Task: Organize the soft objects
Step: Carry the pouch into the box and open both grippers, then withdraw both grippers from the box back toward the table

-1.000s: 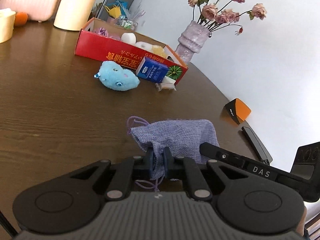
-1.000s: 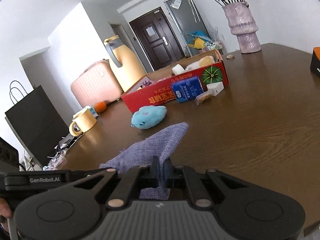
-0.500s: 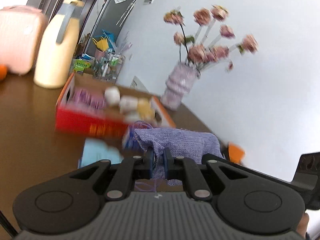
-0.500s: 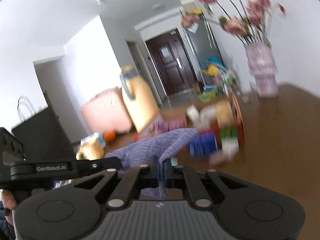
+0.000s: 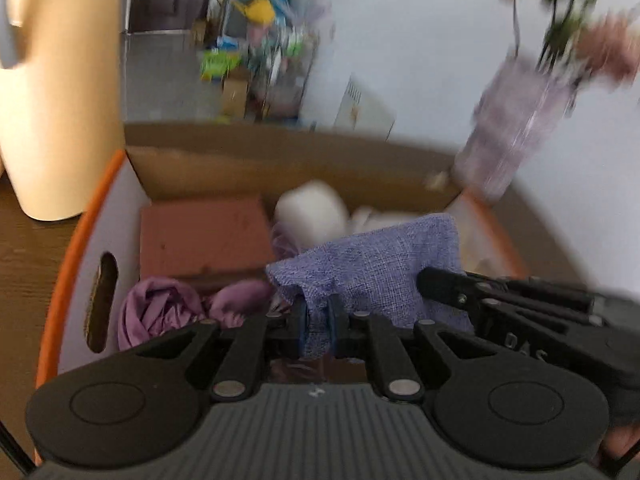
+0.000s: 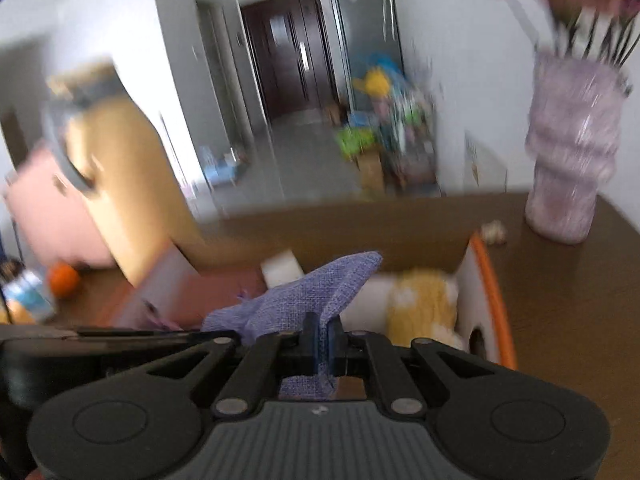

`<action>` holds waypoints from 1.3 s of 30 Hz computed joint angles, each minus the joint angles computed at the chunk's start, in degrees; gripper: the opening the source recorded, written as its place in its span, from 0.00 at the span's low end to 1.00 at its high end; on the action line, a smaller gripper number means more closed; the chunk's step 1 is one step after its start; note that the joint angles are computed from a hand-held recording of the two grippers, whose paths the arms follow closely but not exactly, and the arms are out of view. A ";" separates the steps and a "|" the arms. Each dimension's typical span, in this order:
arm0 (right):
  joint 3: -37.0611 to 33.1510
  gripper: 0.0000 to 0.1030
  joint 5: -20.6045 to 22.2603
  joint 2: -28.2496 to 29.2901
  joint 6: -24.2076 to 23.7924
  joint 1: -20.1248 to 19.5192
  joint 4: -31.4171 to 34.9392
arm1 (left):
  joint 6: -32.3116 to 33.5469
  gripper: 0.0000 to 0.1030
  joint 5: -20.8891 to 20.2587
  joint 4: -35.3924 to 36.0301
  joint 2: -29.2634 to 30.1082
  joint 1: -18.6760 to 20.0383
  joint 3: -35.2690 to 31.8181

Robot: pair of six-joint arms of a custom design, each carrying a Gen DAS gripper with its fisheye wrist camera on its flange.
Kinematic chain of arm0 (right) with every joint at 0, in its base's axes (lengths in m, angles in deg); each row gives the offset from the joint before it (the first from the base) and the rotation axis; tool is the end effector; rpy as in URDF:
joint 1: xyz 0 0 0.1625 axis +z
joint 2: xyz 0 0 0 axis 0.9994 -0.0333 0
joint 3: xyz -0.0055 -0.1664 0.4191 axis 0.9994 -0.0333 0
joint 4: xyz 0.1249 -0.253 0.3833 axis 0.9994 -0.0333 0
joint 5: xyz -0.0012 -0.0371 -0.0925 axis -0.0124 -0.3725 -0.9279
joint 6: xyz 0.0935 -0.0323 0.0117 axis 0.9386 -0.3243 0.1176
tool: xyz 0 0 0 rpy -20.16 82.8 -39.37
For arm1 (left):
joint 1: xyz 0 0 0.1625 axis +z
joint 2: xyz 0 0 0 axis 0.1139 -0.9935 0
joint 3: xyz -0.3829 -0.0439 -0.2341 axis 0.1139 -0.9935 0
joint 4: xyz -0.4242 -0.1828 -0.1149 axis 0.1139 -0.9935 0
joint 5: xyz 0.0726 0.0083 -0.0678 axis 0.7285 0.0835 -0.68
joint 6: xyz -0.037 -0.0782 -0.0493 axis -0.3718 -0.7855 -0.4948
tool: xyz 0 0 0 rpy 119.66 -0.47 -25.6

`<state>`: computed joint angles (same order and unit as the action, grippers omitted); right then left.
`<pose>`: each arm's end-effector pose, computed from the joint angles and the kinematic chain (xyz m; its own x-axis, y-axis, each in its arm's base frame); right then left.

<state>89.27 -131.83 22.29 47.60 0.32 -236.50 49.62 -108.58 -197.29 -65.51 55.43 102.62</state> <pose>0.0740 -0.7115 0.1484 -0.8354 0.1043 0.5396 -0.3559 0.6454 -0.6759 -0.2150 -0.7732 0.0129 -0.7761 0.4482 -0.4436 0.6016 0.7371 -0.3079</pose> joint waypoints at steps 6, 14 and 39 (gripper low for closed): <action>-3.77 0.12 0.19 0.53 5.37 -1.79 12.78 | 3.78 0.24 1.31 0.54 0.98 0.71 -1.20; 4.73 0.39 -1.00 -6.16 2.71 0.76 2.68 | 5.64 0.43 1.17 -6.53 -6.47 -1.64 6.64; 44.03 0.61 9.22 -12.11 -11.80 3.87 -52.03 | 16.23 0.74 10.25 -52.20 -30.75 -11.58 52.16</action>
